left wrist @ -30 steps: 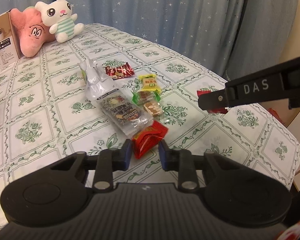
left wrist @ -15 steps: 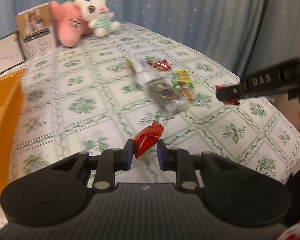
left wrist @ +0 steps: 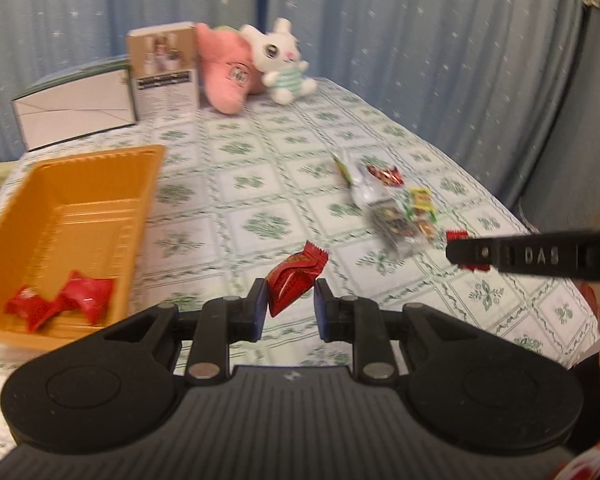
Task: Organize snacks
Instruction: 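Carry both red packets into the orange tray and open both tools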
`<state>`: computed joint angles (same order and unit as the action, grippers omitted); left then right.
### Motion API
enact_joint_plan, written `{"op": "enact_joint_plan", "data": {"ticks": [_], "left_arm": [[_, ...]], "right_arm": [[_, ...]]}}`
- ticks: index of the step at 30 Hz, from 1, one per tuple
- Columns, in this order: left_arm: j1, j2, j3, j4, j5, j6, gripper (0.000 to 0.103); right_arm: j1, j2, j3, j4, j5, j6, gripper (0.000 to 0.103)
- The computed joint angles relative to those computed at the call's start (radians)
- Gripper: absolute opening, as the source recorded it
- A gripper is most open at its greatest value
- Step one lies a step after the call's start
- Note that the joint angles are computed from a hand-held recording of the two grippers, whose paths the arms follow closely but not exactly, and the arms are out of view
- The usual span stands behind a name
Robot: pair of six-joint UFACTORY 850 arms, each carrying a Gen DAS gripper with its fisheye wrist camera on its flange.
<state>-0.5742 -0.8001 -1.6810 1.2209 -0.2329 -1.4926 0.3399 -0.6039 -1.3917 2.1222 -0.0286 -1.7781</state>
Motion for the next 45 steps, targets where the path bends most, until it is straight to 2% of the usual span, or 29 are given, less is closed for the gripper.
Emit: {"op": "enact_joint_plan", "data": {"ticks": [8,19,25,31,39,45], "left_arm": [[0.028,0.125,0.137,0.138,-0.041,-0.189,0.022],[0.074,0.241,0.265,0.234,-0.075,-0.305,0.022],[0.112,0.277,0.31,0.247,-0.065,-0.319,0.022],[0.166,0.282,0.313,0.205,-0.049,-0.264,0.022],[0.24,0.215,0.229,0.028,-0.015,-0.019,0.022],[0.28,0.122,0.127,-0.206,0.015,0.254,0.022]], "right_arm": [[0.062,0.014,-0.016,-0.355,-0.01,0.333,0.018],[0.134,-0.009,-0.084,-0.748,-0.035,0.689,0.018],[0.159,-0.056,-0.16,-0.976,-0.064,0.905,0.018],[0.174,-0.137,-0.284,-1.24,-0.113,1.143,0.018],[0.185,-0.286,-0.512,-1.456,-0.189,1.348,0.018],[0.186,-0.423,-0.719,-1.608,-0.267,1.493,0.018]]}}
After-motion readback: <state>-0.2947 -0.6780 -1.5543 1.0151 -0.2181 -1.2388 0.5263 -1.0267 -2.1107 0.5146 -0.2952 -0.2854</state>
